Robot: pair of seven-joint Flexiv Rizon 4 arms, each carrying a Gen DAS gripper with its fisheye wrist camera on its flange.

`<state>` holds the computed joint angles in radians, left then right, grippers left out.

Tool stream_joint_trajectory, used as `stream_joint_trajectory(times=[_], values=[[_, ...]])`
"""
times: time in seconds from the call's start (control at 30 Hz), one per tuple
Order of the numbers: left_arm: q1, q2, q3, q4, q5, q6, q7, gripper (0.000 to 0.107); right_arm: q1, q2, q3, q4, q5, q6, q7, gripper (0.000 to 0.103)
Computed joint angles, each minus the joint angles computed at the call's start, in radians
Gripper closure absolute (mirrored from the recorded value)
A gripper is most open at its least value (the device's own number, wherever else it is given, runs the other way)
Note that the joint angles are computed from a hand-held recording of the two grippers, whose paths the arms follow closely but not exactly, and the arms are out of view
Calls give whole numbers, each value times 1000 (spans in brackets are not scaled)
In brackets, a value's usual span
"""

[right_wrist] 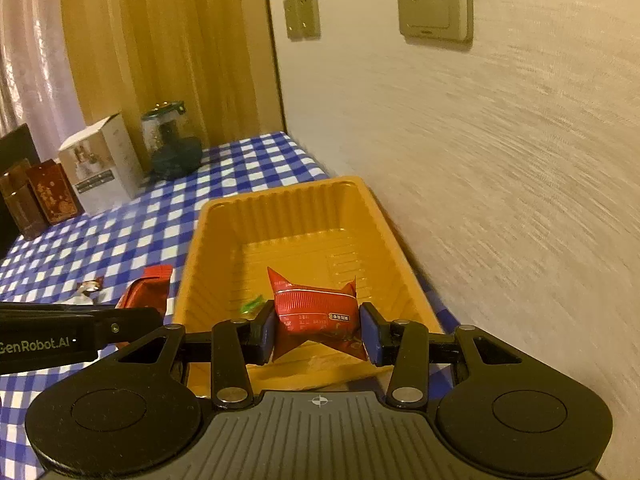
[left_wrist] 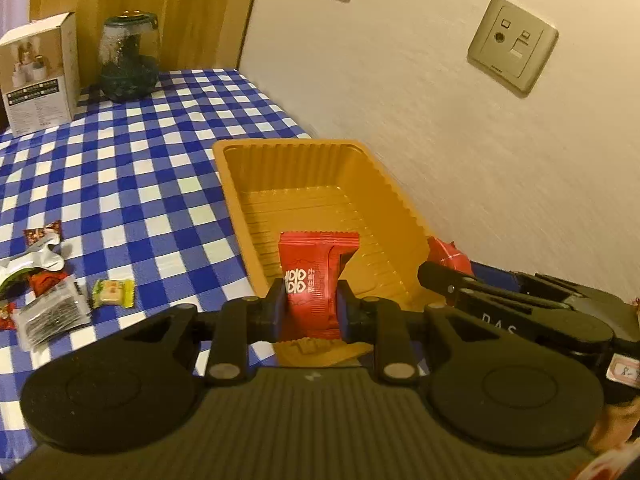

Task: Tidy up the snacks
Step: 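Carry both red packets over the orange tray and open both tools to release them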

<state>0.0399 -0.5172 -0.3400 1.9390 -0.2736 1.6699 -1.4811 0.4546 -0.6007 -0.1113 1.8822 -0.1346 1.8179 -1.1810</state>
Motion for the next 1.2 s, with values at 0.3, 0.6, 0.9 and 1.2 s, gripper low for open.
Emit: stream_joint_trajectory(times=[0.3, 0.6, 0.9, 1.2], values=[[-43, -43, 44, -61, -2, -26, 6, 84, -21, -33, -2, -43, -15, -21, 4, 60], [-100, -76, 106, -103, -4, -25, -7, 69, -9, -47, -27, -53, -11, -24, 17, 59], [-72, -37, 102, -22, 4, 10, -38, 69, -10, -45, -13, -47, -8, -23, 28, 59], [-46, -8, 92, 17, 21, 37, -65, 69, -44, -45, 38, -61, -24, -11, 30, 59]])
